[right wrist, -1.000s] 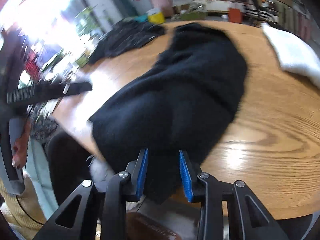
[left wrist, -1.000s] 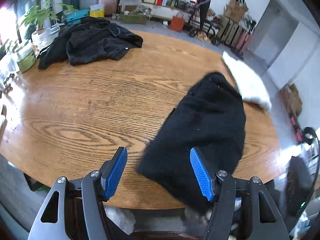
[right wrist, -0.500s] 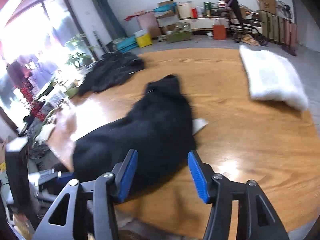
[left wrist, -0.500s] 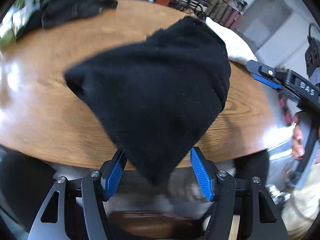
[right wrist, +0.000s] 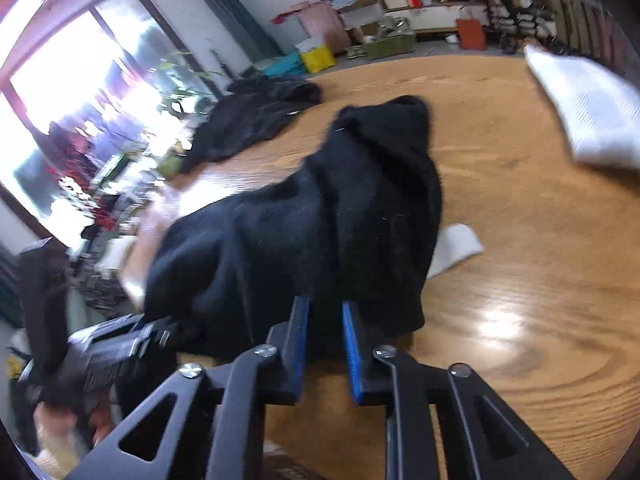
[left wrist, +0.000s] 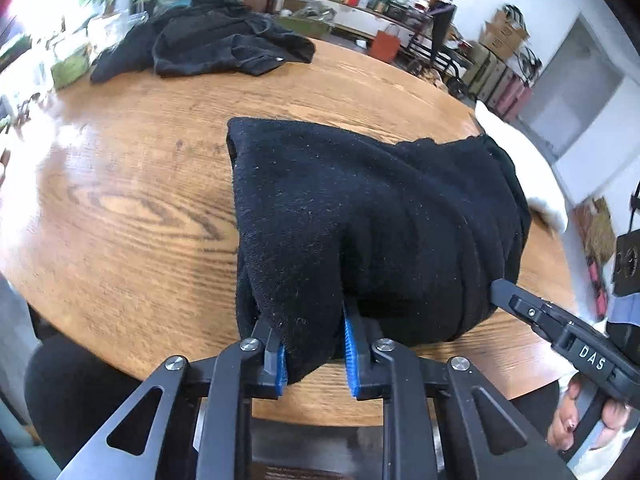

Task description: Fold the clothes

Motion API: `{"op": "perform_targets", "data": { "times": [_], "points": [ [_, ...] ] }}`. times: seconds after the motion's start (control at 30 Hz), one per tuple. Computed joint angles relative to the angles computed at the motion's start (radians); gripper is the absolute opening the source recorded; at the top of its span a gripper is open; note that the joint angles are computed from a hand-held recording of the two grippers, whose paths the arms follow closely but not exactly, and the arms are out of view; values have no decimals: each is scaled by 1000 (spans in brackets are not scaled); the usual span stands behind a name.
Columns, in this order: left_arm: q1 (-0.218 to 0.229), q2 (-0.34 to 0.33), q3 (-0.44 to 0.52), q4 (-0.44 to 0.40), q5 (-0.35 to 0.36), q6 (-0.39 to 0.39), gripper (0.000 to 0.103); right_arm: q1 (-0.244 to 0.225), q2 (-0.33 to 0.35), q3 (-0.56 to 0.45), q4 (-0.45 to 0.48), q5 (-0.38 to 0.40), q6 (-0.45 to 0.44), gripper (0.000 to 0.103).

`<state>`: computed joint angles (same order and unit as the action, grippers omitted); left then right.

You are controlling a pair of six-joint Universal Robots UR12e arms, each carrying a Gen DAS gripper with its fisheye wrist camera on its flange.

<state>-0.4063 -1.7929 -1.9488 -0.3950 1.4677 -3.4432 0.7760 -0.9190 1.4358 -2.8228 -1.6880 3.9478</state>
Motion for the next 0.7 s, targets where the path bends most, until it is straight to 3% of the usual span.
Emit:
{"op": "perform_targets", "data": {
  "times": [0.03,0.1,0.13,0.23,0.27,0.3,0.37,0.47,0.6,0.67,0.7],
  "points": [
    [0,-1,0,7,5,25,21,4,6,-4,-5,2,9,13],
    [18,4,-6,-2,-24,27,21,22,15,-36,58,-65,-16,11],
    [26,8,-9,-10,-32,27,21,24,14,-42,83,-83,-21,5],
    [34,10,-17,-17,18,6,20,23,-12,-25,214,-180,100,1],
    [47,9,-20,-6,-9,-2,20,19,-22,-10,230,-176,148,1],
    [54,12,-26,10,-26,-5,20,8,-34,19,205,-131,184,1],
    [51,10,-19,8,-19,-5,20,4,-49,73,60,-89,186,1],
    [57,0,-3,6,-35,-29,19,25,-41,50,-23,-106,60,5],
    [97,-9,8,31,-193,-99,19,37,17,-48,-9,-25,-84,8],
    [99,-13,26,33,-191,-81,19,42,60,-117,9,-26,-117,8],
    [86,-12,33,20,-162,-70,19,45,75,-143,24,-39,-122,13]
  ]
}}
